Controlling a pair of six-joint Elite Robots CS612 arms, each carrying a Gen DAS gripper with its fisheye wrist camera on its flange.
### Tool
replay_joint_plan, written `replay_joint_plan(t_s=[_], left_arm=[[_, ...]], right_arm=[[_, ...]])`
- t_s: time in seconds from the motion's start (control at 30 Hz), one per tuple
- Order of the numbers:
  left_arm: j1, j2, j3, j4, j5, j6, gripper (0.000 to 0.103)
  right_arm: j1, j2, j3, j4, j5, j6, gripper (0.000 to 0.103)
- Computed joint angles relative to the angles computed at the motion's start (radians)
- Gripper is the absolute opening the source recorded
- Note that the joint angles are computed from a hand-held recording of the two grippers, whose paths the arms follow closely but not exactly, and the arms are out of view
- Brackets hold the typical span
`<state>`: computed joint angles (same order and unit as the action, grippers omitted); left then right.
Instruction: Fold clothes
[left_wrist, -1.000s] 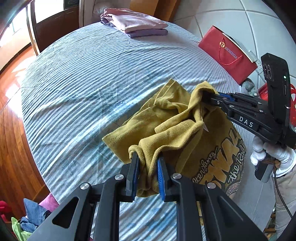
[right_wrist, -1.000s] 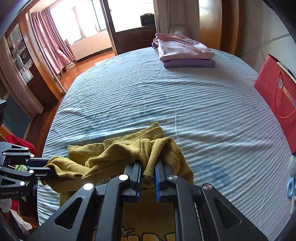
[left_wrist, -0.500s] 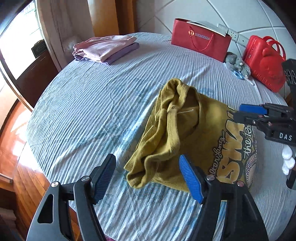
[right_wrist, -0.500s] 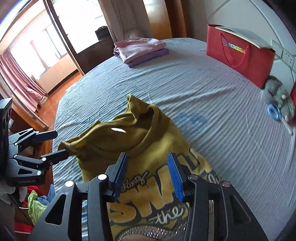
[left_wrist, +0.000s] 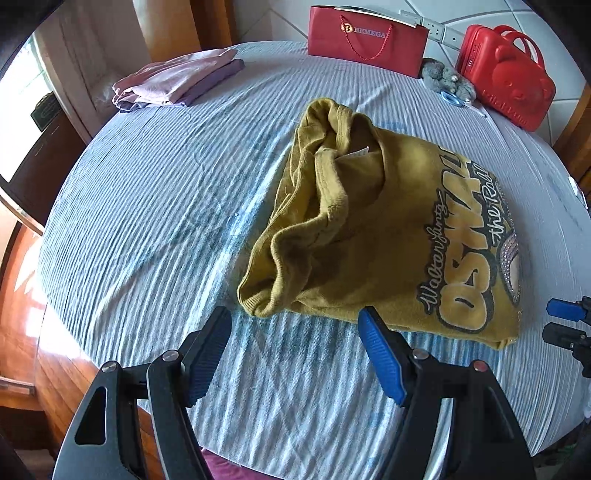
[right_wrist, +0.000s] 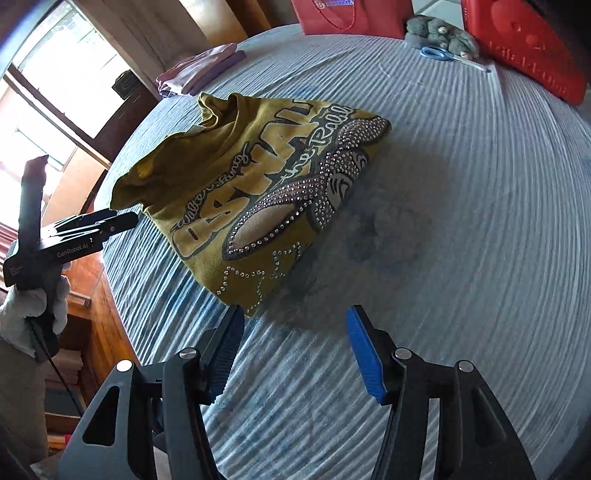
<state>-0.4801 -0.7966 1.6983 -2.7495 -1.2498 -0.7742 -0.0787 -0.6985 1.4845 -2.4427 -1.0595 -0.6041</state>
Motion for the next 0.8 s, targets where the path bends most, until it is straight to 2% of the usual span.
replay_joint_plan(t_s=[0.1, 0.23, 0.33, 0.37, 0.4, 0.43, 0.5, 0.53, 0.6, 0.67, 0.7, 0.73, 0.8], left_arm=[[0.019, 0.005, 0.009, -0.067, -0.048, 0.109, 0.072], [0.052, 0.024, -0.006, -0.122, -0.122, 0.252, 0.072], [0.076, 0.038, -0.019, -0.15, -0.163, 0.294, 0.072], [0.084, 0.043, -0.025, -0.153, -0.179, 0.299, 0.072], [0.092, 0.048, -0.031, -0.157, -0.195, 0.302, 0.07], [0.1, 0.052, -0.034, -0.167, -0.211, 0.302, 0.049], [0.121, 0.057, -0.035, -0.173, -0.263, 0.259, 0.017], [0.132, 0.059, -0.034, -0.173, -0.29, 0.231, 0.017], [0.148, 0.063, -0.032, -0.146, -0.329, 0.202, 0.017], [0.157, 0.061, -0.02, -0.14, -0.349, 0.191, 0.024], [0.157, 0.053, -0.012, -0.133, -0.343, 0.194, 0.03], [0.155, 0.04, -0.002, -0.128, -0.329, 0.199, 0.038], [0.154, 0.012, 0.018, -0.149, -0.315, 0.213, 0.046]], right_arm=[[0.004, -0.012, 0.047, -0.077, 0.006, 0.113, 0.057], [0.037, -0.006, 0.075, -0.211, -0.045, 0.312, 0.057], [0.064, 0.009, 0.068, -0.268, -0.11, 0.43, 0.057], [0.069, 0.014, 0.066, -0.277, -0.121, 0.464, 0.055], [0.076, 0.018, 0.063, -0.276, -0.13, 0.482, 0.046], [0.079, 0.022, 0.063, -0.285, -0.134, 0.492, 0.017], [0.092, 0.018, 0.068, -0.3, -0.189, 0.508, 0.015], [0.097, 0.014, 0.068, -0.295, -0.214, 0.507, 0.014], [0.092, 0.014, 0.064, -0.272, -0.205, 0.525, 0.014], [0.086, 0.014, 0.062, -0.249, -0.191, 0.536, 0.019], [0.083, 0.012, 0.06, -0.233, -0.193, 0.537, 0.022], [0.08, 0.008, 0.061, -0.223, -0.187, 0.535, 0.029], [0.069, -0.006, 0.076, -0.245, -0.175, 0.524, 0.032]])
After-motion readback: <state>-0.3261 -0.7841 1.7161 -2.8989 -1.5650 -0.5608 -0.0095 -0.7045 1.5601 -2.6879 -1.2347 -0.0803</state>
